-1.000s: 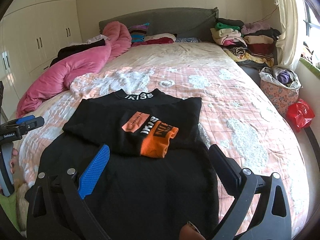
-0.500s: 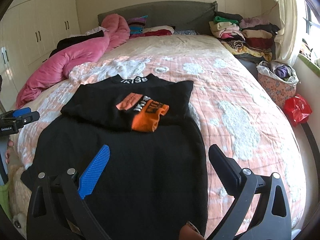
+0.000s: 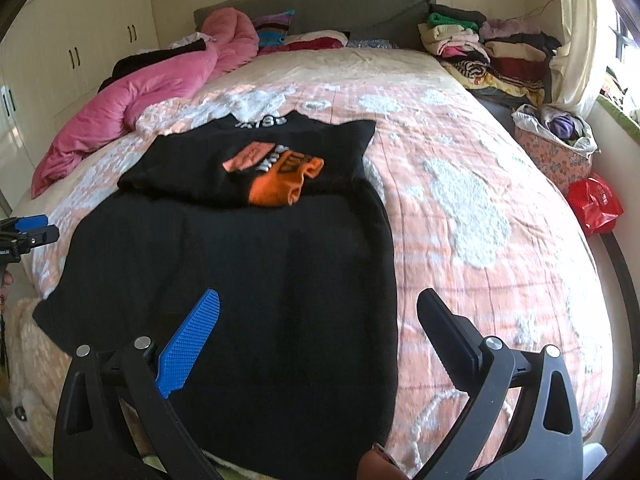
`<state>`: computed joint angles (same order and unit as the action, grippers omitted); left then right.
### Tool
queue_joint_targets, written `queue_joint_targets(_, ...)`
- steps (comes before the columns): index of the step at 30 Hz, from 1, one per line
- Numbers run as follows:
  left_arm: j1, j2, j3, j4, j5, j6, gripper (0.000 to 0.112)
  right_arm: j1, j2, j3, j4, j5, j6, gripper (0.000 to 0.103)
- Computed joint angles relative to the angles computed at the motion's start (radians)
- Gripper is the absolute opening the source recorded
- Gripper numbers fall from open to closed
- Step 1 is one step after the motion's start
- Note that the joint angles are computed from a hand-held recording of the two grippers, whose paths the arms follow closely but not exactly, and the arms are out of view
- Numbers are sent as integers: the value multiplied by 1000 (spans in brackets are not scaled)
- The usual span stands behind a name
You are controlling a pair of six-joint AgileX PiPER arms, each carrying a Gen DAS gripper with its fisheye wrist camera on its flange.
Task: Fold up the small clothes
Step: 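Move both tools back toward the sweatshirt hem, then grasp the hem with the left tool while the right tool grasps the hem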
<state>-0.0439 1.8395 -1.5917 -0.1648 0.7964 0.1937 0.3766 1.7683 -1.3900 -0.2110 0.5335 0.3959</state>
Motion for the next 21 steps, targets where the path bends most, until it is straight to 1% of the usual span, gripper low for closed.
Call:
queue_joint_targets(3,32,-8,33,-29,20,34,94,-6,-9,28,38,-2,-38,99)
queue_joint_targets(10,122,-22,99,-175,71,149,93,-10,-24,78,113,5,-132,99)
queue_joint_targets(11,127,-22,104,-184,80,159,91,-10,-26,86,120,3,-138,99)
queue_joint_targets(13,137,-23,114,-202,105,185,80,-13,-26,95,145,8,-161,99)
queue_joint_targets(16,146,-28,137,-217,131,205,74,-16,-33,113,168,12,-184,99)
queue_joint_targets(21,172,-34,162,-288,186,255,62,-21,-54,152,203,10,-222,98)
